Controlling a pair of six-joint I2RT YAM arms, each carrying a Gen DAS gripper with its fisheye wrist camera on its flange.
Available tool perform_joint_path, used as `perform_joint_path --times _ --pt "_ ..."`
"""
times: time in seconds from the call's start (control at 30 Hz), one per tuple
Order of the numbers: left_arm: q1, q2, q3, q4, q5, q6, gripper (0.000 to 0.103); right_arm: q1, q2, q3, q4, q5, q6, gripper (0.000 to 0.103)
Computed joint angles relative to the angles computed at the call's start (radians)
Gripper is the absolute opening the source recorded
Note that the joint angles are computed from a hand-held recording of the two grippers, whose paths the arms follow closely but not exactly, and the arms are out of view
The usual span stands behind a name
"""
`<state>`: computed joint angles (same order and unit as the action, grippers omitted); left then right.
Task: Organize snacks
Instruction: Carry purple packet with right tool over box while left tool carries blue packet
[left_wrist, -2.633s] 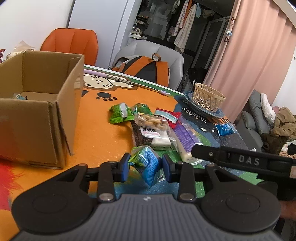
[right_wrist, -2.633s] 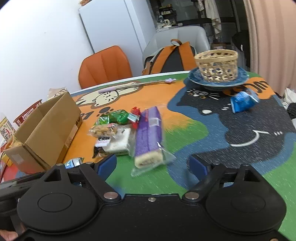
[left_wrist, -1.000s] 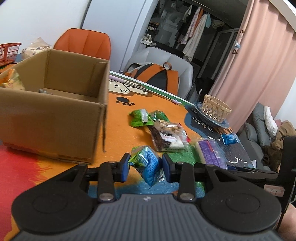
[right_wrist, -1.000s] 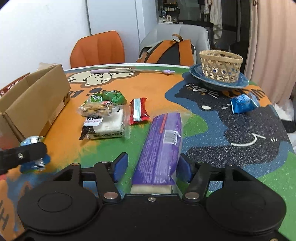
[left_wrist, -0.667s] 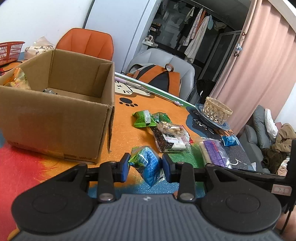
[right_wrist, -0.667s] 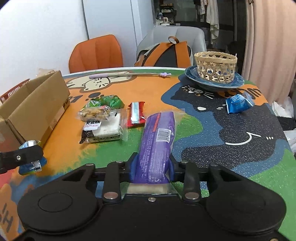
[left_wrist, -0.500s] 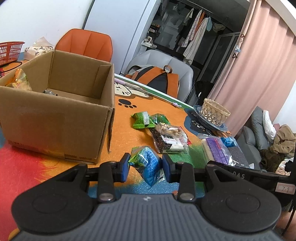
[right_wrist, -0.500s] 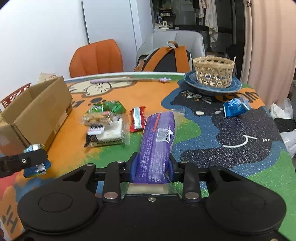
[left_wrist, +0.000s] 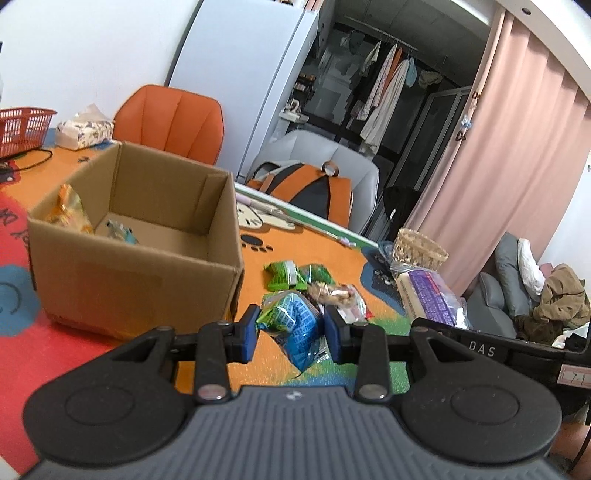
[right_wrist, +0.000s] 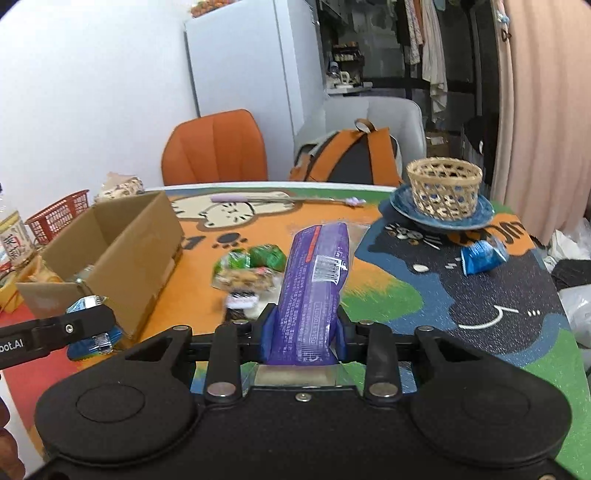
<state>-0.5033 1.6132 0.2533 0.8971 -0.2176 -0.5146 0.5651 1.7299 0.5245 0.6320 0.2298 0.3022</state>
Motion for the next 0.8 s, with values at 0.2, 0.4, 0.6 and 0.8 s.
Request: perform_joint_path --times 0.2,0.4,0.6,0.8 --pt "0.016 -0.126 -0.05 -0.037 -0.009 0.017 0.036 0.048 -0.036 0.015 -0.021 0.009 0.007 0.031" --pt "0.033 -0.242 -0.086 -0.095 -0.025 0.026 0.036 0.097 -0.058 0.044 -0.04 0.008 0.009 0.031" --pt "0.076 -0.359 -0.115 -0.159 -0.02 0.036 0.036 0.146 -0.049 0.09 -0.059 0.025 0.004 0.031" --pt "0.147 -0.455 -0.131 -0.221 0.014 0.052 0.036 0.193 -0.039 0.132 -0.075 0.044 0.0 0.031"
